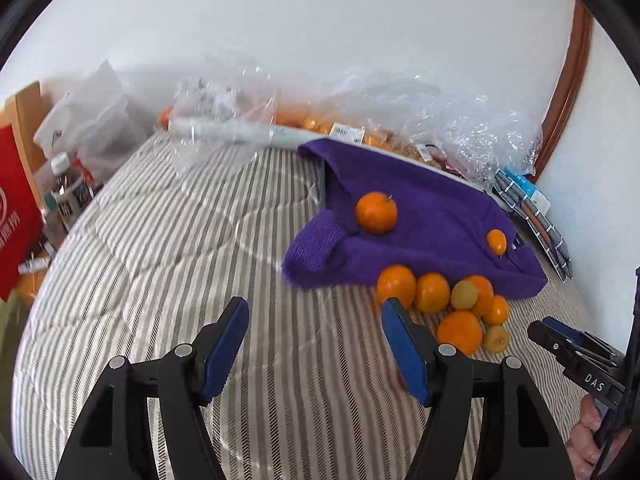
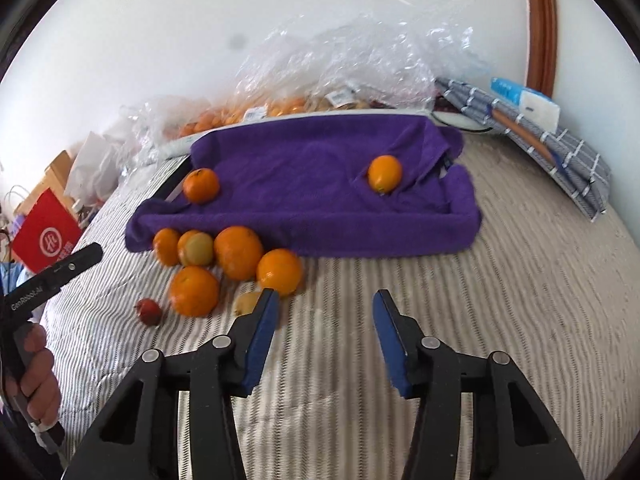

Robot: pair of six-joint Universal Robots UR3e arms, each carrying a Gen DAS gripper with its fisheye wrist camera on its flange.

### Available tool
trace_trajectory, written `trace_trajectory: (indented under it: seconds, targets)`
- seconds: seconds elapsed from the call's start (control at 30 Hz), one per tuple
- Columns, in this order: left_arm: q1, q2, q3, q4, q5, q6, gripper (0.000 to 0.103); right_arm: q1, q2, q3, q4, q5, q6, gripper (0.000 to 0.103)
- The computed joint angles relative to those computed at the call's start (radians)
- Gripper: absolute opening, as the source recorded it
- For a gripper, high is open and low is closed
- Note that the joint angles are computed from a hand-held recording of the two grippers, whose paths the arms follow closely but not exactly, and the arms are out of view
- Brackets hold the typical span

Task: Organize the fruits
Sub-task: 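Withdraw both tools from the towel toward the remaining fruit, then grasp a round orange with the right tool while the left tool grasps the red tomato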

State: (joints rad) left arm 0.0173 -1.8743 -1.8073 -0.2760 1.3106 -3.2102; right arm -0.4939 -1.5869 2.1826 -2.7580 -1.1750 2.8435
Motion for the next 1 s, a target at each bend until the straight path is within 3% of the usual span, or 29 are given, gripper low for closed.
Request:
trace_trajectory:
  seconds: [0.17,0.6,0.77,1.0]
  targets:
    - [0.023,-0.010,-0.020,-0.015,-0.035,-0.003,0.066,0.052,0.067,-0.040,-0.023,-0.010,0.029,0.037]
    - [0.007,-0.019,-0.014,-0.032,-0.037,0.032,0.067,0.088,0.269,-0.254,0.089,0.036,0.053,0.034]
    - [-0.003,-0.019,-0.014,-0.034,-0.037,0.052,0.067,0.070,0.243,-0.206,0.032,0.006,0.033,0.032]
    - [-0.002,-0.006,-0.001,-0.123,-0.166,0.140,0.067,-0.010,0.129,-0.098,0.046,-0.037,-0.102,0.032]
